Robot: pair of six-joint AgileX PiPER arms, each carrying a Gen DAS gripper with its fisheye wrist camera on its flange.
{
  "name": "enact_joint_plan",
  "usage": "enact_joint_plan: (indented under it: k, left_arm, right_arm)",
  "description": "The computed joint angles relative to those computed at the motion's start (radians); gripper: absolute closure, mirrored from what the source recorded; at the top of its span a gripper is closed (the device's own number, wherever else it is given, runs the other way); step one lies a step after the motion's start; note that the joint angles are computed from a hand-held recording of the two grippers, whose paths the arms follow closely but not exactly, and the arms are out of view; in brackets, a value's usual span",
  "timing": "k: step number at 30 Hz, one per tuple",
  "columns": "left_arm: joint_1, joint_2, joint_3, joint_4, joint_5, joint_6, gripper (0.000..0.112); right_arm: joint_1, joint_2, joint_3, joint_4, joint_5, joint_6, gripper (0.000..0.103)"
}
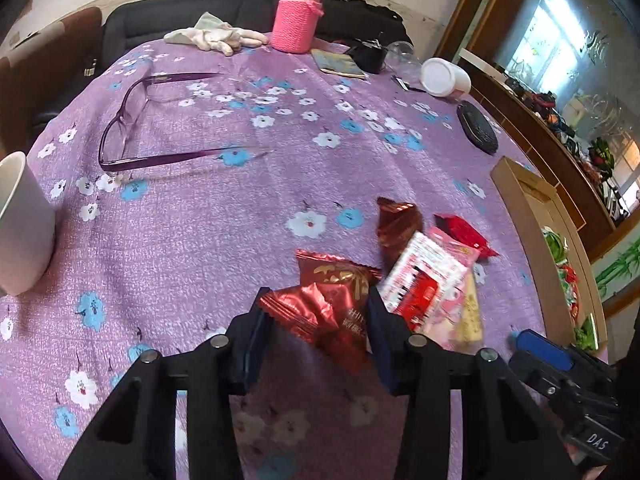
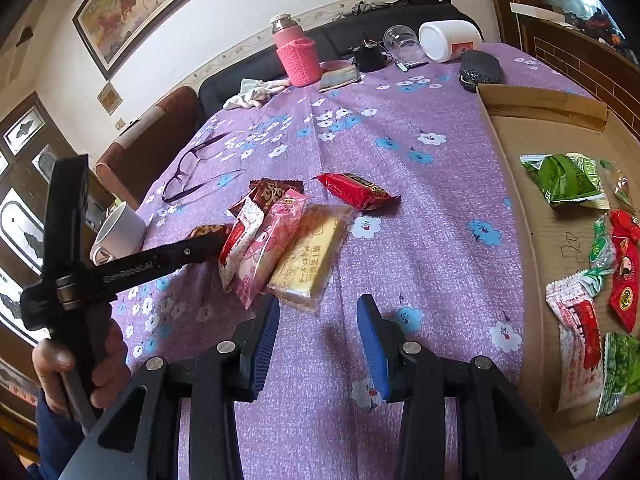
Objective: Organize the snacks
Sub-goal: 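Grasp the red snack bar with the right gripper while the left approaches a red foil packet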
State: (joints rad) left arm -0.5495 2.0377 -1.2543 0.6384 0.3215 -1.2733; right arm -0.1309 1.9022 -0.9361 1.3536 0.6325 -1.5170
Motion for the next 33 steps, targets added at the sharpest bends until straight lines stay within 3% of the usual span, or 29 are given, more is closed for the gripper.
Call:
enact_joint_plan:
  k: [3, 4, 9, 14, 16, 20, 27, 33]
  left_arm:
    - [0.006, -0.005, 0.02, 0.047, -0.02, -0.06, 0.07]
    - [0.006, -0.006, 0.024, 0.059, -0.018, -0.075, 0.081]
    - [0.017, -0.016, 0.045, 0.074, -0.037, -0.095, 0.081]
    - [0.023, -0.021, 0.055, 0.079, -0.052, -0.108, 0.081]
    - [0.024, -0.024, 0.062, 0.101, -0.056, -0.131, 0.081]
    - [0.028, -0.03, 0.079, 0.133, -0.075, -0.171, 0.081]
    - [0.028, -0.03, 0.08, 0.142, -0.074, -0.175, 0.081]
    - [0.027, -0.03, 0.08, 0.143, -0.075, -0.179, 0.081]
  right_arm:
    - [0.004, -0.008, -0.006, -0.007, -0.005, 0.009, 0.059]
    - [0.005, -0.012, -0.011, -0.015, -0.007, 0.019, 0.059]
    - [0.009, -0.027, -0.095, -0.087, -0.009, 0.135, 0.059]
    - [0.053, 0.061, -0.321, -0.258, -0.042, 0.41, 0.059]
    - [0.077, 0.13, -0.436, -0.399, -0.026, 0.585, 0.059]
    - [0.098, 0.223, -0.55, -0.504, 0.004, 0.731, 0.059]
    - [0.156, 0.274, -0.561, -0.587, -0.081, 0.772, 0.059]
    - [0.162, 0.275, -0.526, -0.546, -0.107, 0.673, 0.057]
